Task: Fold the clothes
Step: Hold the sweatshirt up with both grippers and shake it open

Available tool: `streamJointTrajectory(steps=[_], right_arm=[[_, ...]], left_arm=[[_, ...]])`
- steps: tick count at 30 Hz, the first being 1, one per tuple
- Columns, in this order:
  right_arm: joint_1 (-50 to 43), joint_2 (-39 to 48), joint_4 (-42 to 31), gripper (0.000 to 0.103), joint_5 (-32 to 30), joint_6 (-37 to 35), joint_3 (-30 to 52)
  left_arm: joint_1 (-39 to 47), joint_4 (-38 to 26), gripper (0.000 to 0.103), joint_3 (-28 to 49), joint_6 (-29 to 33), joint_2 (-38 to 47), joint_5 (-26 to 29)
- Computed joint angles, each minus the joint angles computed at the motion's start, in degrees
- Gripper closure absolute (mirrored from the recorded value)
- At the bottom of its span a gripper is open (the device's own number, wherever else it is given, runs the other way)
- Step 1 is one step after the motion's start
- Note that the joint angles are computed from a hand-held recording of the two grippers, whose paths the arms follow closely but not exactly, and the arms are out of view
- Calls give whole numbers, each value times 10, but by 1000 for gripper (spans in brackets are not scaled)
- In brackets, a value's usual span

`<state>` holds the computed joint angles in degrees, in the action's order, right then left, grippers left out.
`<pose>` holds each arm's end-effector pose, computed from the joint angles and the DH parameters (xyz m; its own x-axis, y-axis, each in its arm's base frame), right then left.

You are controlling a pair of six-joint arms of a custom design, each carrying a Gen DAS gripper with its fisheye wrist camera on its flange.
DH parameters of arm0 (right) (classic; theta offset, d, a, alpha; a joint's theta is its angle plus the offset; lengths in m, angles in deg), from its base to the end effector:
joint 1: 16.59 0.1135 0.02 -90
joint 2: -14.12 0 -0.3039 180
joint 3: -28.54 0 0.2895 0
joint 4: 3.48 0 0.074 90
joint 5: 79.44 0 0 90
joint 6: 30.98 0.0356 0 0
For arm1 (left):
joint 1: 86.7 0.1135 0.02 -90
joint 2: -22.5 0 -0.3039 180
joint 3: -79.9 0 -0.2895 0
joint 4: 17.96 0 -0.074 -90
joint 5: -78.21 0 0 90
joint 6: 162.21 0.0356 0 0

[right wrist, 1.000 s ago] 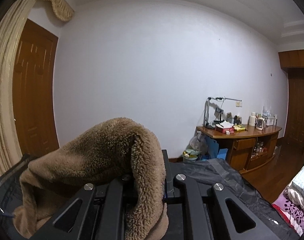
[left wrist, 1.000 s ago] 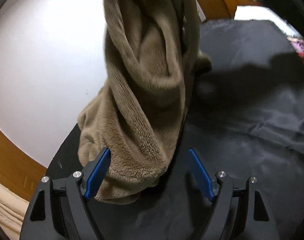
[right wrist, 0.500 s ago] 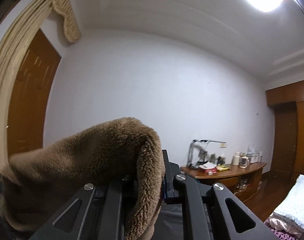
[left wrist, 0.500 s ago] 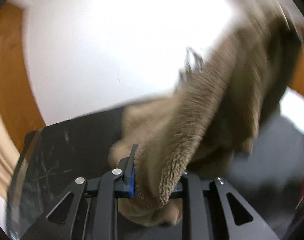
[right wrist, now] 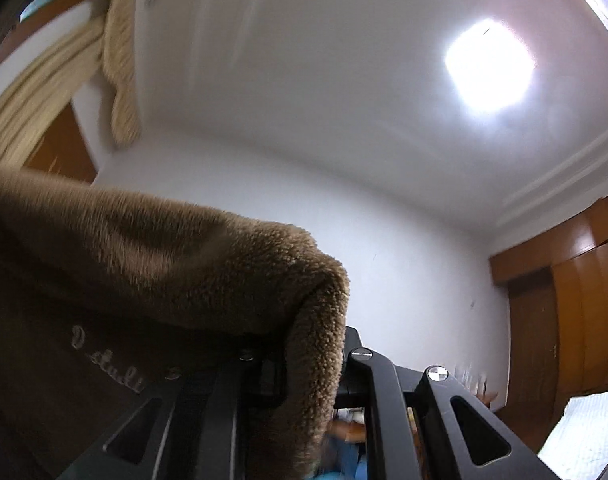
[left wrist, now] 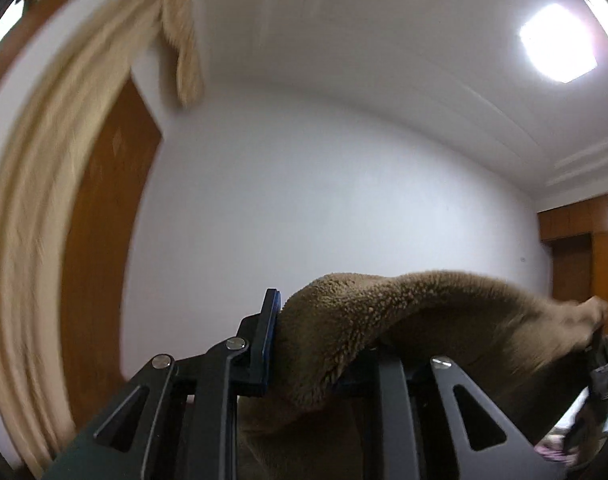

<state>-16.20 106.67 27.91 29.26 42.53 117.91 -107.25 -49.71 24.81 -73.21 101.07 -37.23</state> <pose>0.4176 -0.0086 0.4520 0.3749 -0.2663 -0.8880 0.3989 0.9110 -0.1048 0.2510 -0.0778 0.6476 0.2371 -0.1057 -0.9657 -0.0681 0.9898 -0.1251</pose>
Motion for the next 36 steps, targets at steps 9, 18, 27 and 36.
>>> streamJointTrajectory(steps=[9, 18, 27, 36], right_arm=[[13, -78, 75, 89, 14, -42, -47], [77, -185, 240, 89, 51, -169, -193], [127, -294, 180, 89, 74, -162, -222], [227, -331, 148, 89, 103, -258, -153]], left_arm=[[3, 95, 70, -78, 69, -71, -21], [-45, 339, 51, -339, 132, -224, -96], [-197, 421, 51, -385, 274, -285, -179], [-397, 768, 51, -433, 622, -262, -229]])
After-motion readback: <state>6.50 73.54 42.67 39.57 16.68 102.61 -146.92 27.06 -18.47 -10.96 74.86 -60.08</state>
